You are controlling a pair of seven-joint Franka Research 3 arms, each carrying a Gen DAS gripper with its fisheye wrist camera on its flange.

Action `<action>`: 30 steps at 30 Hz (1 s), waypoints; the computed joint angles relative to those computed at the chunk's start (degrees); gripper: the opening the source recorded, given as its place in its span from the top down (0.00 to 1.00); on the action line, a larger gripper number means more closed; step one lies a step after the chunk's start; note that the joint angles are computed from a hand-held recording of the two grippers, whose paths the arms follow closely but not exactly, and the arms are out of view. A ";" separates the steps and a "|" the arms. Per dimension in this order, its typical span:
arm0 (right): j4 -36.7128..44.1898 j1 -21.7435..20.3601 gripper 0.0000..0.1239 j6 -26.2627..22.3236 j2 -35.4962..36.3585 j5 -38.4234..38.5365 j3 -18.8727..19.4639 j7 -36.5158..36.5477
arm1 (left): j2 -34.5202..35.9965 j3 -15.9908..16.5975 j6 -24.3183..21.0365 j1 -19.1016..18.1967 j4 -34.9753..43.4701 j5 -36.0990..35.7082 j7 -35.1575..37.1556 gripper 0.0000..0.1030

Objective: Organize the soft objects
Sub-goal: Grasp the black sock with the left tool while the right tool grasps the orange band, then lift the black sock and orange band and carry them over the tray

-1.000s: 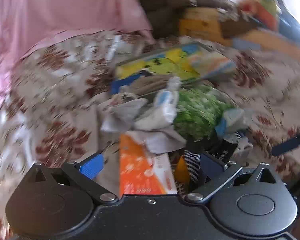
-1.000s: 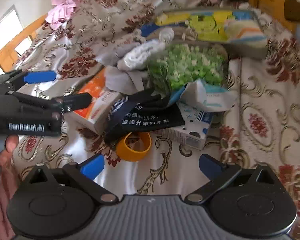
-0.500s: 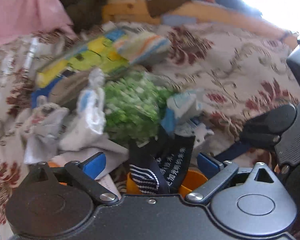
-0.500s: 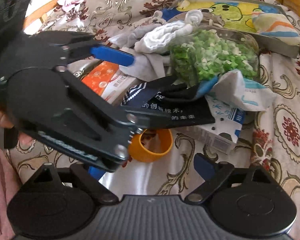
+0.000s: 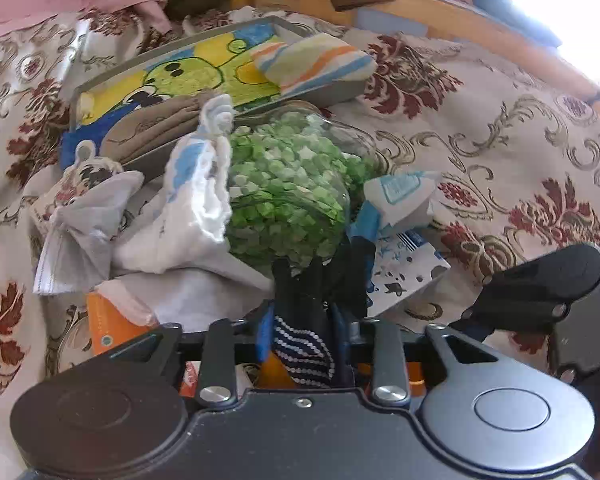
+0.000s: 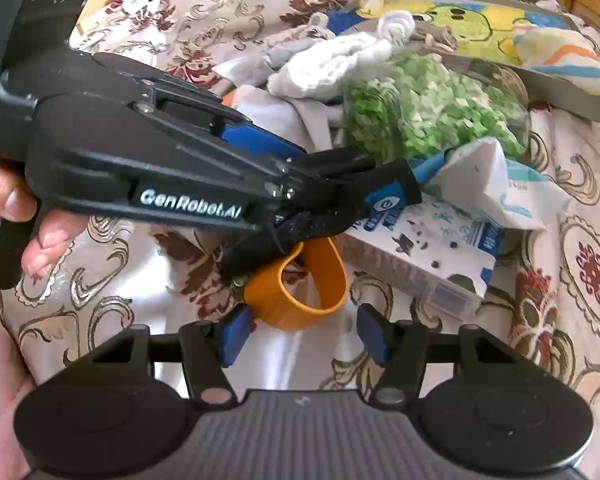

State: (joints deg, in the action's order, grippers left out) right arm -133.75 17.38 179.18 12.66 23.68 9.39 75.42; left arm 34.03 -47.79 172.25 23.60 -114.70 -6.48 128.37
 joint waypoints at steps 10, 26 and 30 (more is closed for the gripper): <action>1.92 -4.78 0.56 3.14 2.67 4.74 6.56 -8.45 | -4.35 0.62 -1.68 1.41 -2.46 -8.60 -5.91 0.89; -2.11 22.37 0.75 7.98 1.41 -7.43 -21.01 -0.30 | -16.33 6.58 7.54 -1.90 -11.57 -10.46 -18.89 0.97; -2.08 19.73 0.67 7.52 1.33 -7.49 -18.40 -0.60 | -19.70 19.65 6.51 -12.96 -12.77 -4.75 -29.03 0.97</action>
State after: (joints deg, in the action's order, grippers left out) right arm -135.83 37.11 186.70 13.99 16.19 -9.02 74.82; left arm 14.32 -28.14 178.76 10.64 -127.47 -11.24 99.34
